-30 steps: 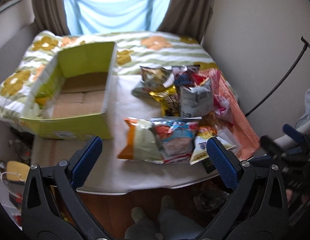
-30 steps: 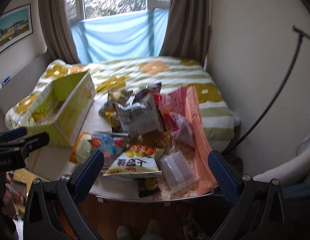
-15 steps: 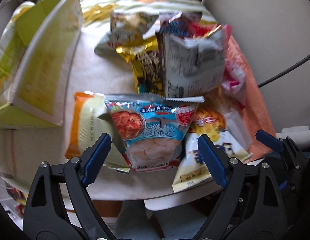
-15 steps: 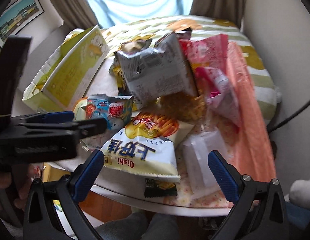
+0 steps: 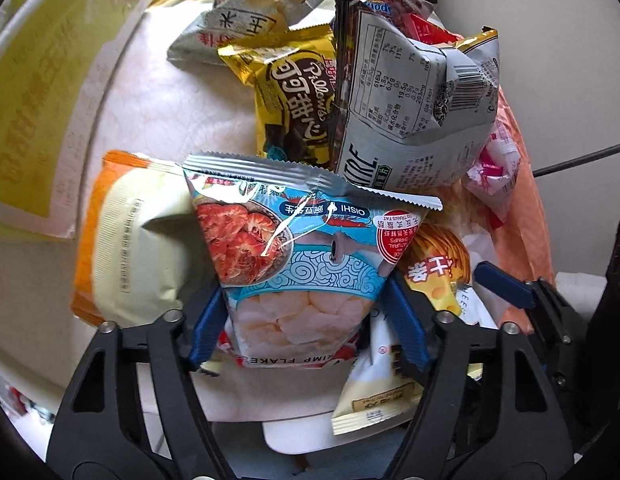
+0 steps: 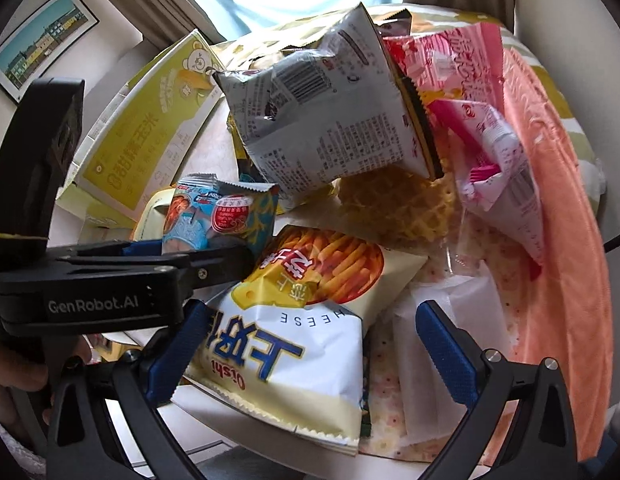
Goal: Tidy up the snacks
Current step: 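Grasp the blue shrimp-flake bag with the left tool while the right tool grasps the Oishi chips bag, then carry both bags over the cardboard box and open both tools to drop them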
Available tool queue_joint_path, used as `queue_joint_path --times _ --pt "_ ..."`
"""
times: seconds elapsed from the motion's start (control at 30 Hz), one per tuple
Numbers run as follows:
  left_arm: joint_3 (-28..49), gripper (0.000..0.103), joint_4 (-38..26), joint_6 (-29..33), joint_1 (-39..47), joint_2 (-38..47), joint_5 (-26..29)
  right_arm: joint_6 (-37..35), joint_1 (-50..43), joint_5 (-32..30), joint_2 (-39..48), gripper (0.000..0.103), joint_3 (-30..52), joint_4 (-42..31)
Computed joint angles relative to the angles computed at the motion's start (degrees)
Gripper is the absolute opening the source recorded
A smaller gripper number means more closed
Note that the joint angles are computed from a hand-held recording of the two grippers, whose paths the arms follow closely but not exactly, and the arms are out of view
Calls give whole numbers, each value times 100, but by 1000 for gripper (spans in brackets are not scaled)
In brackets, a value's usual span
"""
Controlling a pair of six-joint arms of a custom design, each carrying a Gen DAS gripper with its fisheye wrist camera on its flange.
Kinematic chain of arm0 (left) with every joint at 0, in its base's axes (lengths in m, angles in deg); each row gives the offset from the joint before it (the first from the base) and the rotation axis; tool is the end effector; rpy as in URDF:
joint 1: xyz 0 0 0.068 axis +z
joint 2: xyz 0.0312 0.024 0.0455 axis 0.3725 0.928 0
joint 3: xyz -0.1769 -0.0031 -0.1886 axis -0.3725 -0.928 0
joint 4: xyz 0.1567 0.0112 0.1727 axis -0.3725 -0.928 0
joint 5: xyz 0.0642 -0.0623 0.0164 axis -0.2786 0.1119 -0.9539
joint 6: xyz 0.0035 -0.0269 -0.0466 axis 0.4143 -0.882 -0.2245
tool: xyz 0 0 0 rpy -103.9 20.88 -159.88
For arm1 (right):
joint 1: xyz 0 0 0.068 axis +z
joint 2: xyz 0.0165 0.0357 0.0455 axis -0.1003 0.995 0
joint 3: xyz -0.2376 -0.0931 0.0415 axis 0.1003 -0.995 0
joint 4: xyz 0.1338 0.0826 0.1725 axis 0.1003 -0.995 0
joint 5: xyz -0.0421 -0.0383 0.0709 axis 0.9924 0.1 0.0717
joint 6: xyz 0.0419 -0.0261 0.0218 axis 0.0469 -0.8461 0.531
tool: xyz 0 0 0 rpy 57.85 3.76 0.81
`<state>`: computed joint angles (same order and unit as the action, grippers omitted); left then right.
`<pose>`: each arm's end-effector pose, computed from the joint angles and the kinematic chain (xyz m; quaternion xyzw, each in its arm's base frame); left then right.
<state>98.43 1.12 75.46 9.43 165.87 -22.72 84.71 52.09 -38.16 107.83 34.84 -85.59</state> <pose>0.3465 -0.0883 0.1649 0.2731 0.9464 -0.1608 0.0623 0.2164 0.3216 0.1529 0.1841 0.9439 0.1338 0.2393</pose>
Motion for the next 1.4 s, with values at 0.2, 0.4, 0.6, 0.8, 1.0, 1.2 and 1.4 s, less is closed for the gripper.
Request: queue_joint_path --times 0.2,0.4,0.6,0.8,1.0,1.2,1.4 --pt "13 54 95 68 -19 -26 -86 -102 -88 -111 22 103 -89 361" --pt "-188 49 180 -27 -99 -301 -172 -223 -231 -246 129 98 -118 674" --pt "-349 48 268 -5 -63 -441 -162 -55 -221 -341 -145 71 -698 1237" --pt "-527 47 323 -11 -83 -647 -97 104 -86 -122 -446 54 -1001 1237" --pt "-564 47 215 52 -44 -849 -10 445 154 188 -749 50 -1164 1096" --pt "-769 46 189 115 -106 -1258 75 680 368 563 -1078 49 -1147 612" --pt "-587 46 -194 196 -46 -1697 308 1010 661 1088 -1458 49 -799 -425"
